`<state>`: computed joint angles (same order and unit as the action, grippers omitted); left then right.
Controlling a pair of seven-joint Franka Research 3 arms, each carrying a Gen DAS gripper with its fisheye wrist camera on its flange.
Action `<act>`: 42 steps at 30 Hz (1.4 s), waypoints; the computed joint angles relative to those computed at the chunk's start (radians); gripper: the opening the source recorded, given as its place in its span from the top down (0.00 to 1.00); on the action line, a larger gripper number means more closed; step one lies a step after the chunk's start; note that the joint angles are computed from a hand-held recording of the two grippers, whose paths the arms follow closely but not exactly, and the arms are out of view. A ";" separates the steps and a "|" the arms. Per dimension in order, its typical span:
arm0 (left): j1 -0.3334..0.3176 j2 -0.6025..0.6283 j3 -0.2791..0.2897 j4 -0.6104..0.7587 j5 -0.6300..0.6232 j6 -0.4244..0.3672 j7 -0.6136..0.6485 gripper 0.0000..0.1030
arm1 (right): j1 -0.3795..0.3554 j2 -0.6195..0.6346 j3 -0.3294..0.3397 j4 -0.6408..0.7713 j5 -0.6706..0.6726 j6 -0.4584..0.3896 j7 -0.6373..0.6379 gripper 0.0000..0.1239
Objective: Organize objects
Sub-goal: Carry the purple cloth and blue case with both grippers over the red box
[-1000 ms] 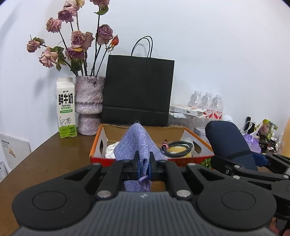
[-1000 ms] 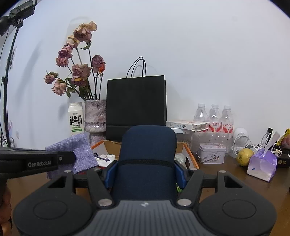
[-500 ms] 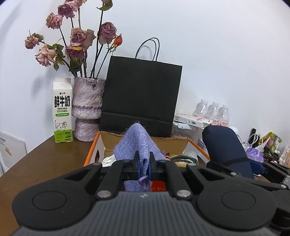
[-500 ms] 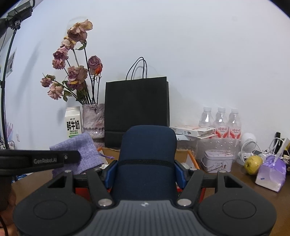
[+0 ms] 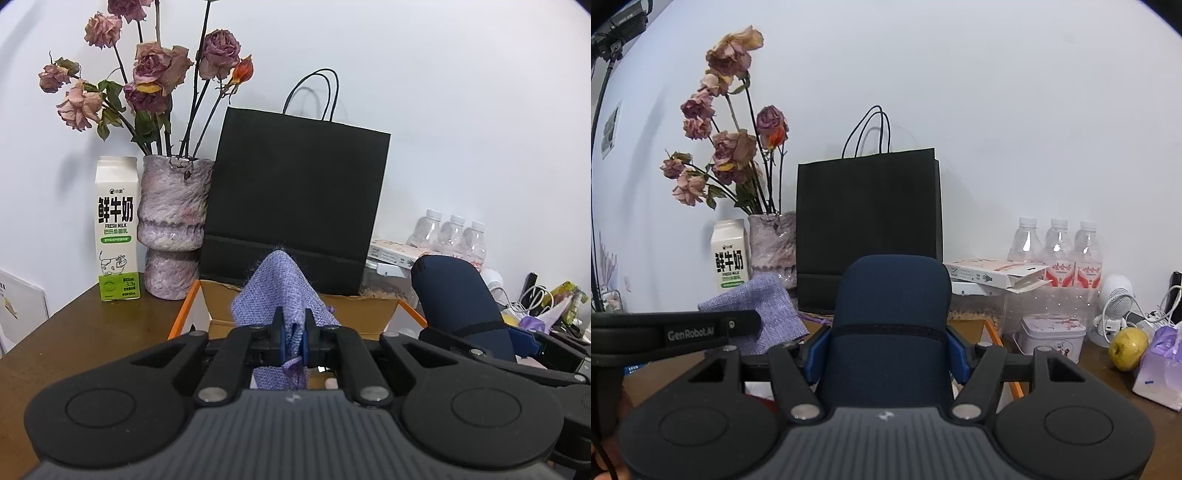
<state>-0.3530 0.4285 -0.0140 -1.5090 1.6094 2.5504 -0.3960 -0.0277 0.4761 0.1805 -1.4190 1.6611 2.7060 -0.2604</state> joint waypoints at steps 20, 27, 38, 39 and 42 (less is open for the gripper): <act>0.003 0.184 0.091 0.247 -0.188 0.095 0.174 0.92 | 0.013 0.262 0.080 0.335 -0.424 0.058 0.342 0.50; -0.005 0.231 0.129 0.302 -0.259 0.127 0.244 0.92 | 0.018 0.345 0.101 0.440 -0.587 0.058 0.476 0.50; -0.010 0.283 0.171 0.362 -0.354 0.160 0.333 0.92 | 0.019 0.432 0.139 0.550 -0.765 0.054 0.604 0.50; -0.010 0.286 0.174 0.365 -0.359 0.163 0.339 0.92 | 0.019 0.434 0.142 0.551 -0.771 0.059 0.607 0.50; -0.014 0.293 0.183 0.373 -0.372 0.169 0.351 0.92 | 0.020 0.440 0.145 0.557 -0.792 0.065 0.624 0.50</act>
